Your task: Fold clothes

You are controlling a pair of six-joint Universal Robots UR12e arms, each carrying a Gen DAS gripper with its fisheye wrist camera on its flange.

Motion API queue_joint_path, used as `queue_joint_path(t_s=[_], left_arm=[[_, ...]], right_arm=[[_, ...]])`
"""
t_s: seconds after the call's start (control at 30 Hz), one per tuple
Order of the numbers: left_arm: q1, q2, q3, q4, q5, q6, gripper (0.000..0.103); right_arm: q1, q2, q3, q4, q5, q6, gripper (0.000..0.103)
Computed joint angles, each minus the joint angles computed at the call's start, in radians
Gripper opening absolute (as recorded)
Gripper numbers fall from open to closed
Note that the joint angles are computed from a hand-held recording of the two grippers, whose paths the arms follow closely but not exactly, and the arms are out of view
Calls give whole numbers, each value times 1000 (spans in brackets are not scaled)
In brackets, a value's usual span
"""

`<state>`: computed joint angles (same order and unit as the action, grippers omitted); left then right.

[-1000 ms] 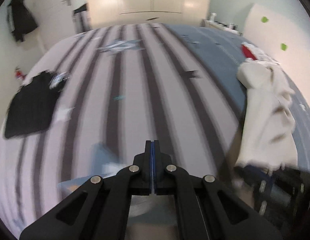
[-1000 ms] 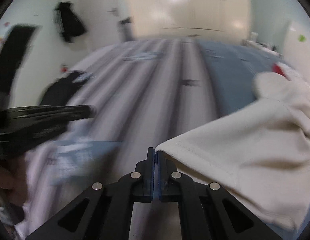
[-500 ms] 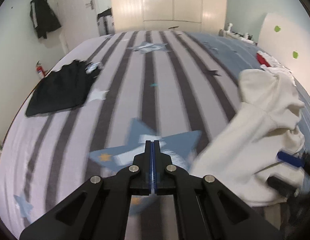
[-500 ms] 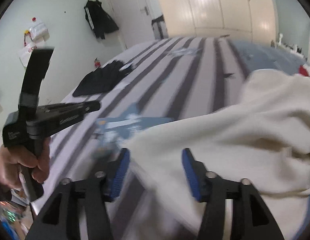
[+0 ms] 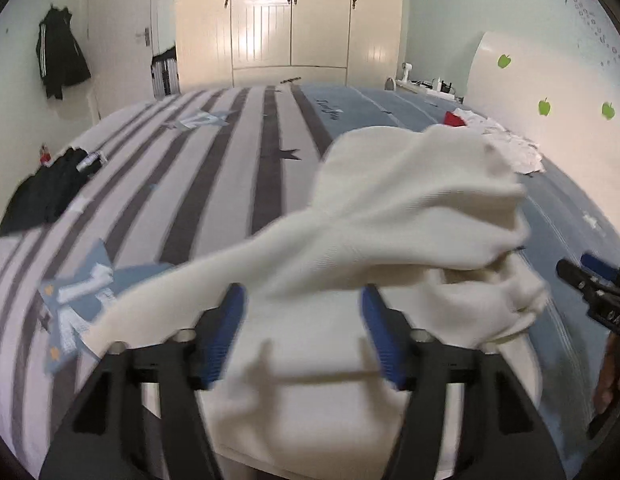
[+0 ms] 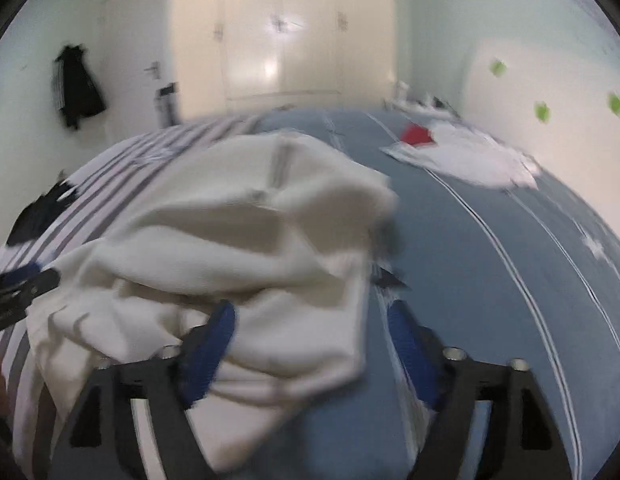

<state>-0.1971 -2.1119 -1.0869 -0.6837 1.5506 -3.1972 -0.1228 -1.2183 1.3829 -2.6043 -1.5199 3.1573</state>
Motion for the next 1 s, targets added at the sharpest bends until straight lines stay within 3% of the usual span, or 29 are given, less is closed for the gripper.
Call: queue_joint_path(t_s=[0.03, 0.3, 0.33, 0.37, 0.47, 0.63, 0.8, 0.9, 1.0], left_arm=[[-7, -7, 21, -25, -3, -4, 87], [-55, -154, 246, -154, 2, 92, 88], [-58, -174, 275, -173, 2, 104, 77], [-60, -195, 305, -193, 3, 117, 57], [-56, -213, 329, -187, -5, 124, 17], [-37, -190, 298, -100, 32, 118, 10], [9, -144, 247, -32, 120, 110, 9], [46, -134, 244, -48, 176, 96, 9], [87, -112, 218, -77, 234, 33, 6]], right_arm=[[-12, -5, 0, 16, 8, 18, 89], [-40, 28, -21, 50, 61, 12, 90], [-41, 36, -27, 62, 69, 14, 90], [-41, 43, -29, 71, 76, 15, 90], [-36, 64, -43, 94, 66, 18, 90], [-26, 72, -42, 87, 65, 8, 90], [-25, 73, -53, 112, 154, 56, 90], [-10, 77, -62, 110, 157, 46, 90], [-1, 78, -66, 105, 179, 50, 90]])
